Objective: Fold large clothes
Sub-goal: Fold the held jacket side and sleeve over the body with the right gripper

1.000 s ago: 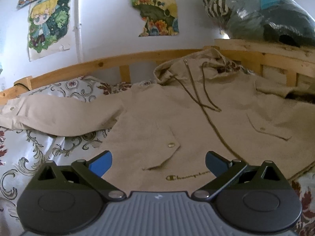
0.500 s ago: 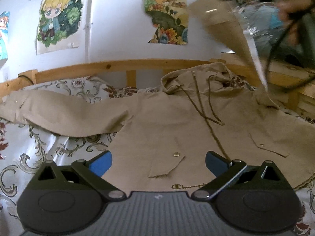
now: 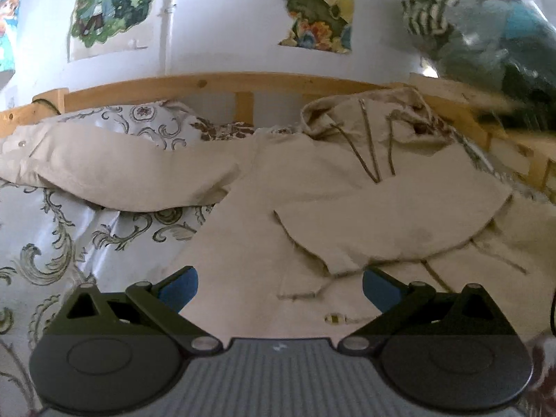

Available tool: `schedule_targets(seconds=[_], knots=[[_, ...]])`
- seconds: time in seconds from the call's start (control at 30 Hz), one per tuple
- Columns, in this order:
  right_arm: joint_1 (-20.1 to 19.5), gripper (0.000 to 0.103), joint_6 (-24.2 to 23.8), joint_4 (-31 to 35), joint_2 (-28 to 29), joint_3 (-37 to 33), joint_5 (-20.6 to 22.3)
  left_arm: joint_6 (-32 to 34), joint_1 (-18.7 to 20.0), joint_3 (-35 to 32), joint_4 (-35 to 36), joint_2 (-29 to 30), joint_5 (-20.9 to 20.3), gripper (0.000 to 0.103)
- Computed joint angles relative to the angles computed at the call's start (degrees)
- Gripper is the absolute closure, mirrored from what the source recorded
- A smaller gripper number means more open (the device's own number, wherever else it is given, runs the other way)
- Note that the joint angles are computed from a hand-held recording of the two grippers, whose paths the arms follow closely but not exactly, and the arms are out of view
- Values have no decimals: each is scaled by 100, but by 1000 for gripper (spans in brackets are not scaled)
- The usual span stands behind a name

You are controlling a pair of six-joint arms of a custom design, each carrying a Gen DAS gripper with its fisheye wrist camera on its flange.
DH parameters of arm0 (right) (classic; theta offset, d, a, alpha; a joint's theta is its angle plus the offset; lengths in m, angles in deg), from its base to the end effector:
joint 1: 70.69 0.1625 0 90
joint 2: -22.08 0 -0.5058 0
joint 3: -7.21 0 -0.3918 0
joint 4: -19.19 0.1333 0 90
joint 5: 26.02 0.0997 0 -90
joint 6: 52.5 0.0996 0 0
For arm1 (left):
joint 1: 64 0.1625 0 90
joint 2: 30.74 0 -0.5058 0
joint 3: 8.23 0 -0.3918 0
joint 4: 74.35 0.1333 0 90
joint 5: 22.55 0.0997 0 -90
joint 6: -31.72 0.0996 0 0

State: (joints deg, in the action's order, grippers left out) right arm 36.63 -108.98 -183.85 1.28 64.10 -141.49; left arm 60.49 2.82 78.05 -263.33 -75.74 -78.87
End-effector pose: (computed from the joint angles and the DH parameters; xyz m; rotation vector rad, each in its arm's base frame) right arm 0.3542 -0.8318 0.1881 0.8966 -1.7814 1.3211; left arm -0.1319 -0.7870 0.3017 0.6489 2.1893 -1.2061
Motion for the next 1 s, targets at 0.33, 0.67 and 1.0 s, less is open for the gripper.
schedule_targets(seconds=[0.33, 0.67, 1.0], knots=[[-663, 15, 166, 680, 936, -2419, -2538, -348, 85, -2304, 1524, 1255, 935, 1], [-477, 1, 880, -1349, -228, 784, -1672, -633, 101, -1579, 1436, 706, 852, 1], [22, 1, 2060, -1357, -588, 2638, -1551, -971, -173, -349, 1480, -18, 1490, 1]])
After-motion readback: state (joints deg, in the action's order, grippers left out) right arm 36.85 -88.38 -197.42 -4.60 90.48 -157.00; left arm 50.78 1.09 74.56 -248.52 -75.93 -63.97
